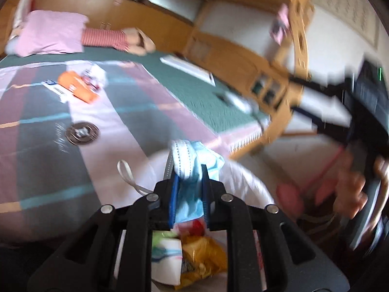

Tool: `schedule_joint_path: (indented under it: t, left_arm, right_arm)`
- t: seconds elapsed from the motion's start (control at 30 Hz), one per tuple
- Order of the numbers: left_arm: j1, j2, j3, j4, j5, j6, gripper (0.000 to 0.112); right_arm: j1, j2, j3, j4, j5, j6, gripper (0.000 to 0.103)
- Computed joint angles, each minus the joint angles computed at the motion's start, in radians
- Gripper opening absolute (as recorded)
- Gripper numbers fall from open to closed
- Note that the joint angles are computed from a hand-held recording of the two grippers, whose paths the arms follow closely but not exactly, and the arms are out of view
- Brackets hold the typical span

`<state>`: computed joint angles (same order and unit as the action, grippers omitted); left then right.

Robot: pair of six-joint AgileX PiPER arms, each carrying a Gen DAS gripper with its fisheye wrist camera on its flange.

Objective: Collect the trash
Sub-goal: 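Open the right tool over the basket to drop the crane while the left drops the mask, then move both open tools from the basket toward the orange box on the sheet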

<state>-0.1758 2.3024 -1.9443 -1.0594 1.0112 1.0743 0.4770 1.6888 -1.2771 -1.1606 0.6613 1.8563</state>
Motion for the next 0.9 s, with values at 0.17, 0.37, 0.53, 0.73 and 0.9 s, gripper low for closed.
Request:
schedule_joint_path:
  t: [0.17,0.37,0.53,0.73,0.9]
  left_arm:
    - [-0.06,-0.021,0.065,0.086,-0.035,0.038,0.029]
    - [-0.064,-0.072,0.149,0.053,-0.093,0.091,0.079]
    - [-0.068,-0.124,0.225,0.011,-0.211,0.133,0.089]
    - [-0.077,-0.225,0.391,-0.195,-0.493,0.344,0.095]
    - [-0.082,-0.248,0.424,-0.276,-0.612,0.409,0.098]
  right_arm:
    - [-0.009,0.01,0.005,0.016,-0.017,-0.006,0.072]
    - [-0.01,0.006,0.017,0.012,-0.027,0.009,0.075]
    - [-0.012,0.005,0.028,0.007,-0.036,0.024,0.075]
    - [-0.007,0.023,0.012,0.028,-0.024,-0.001,0.075]
    - [0.007,0.048,-0.013,0.04,0.007,-0.035,0.076]
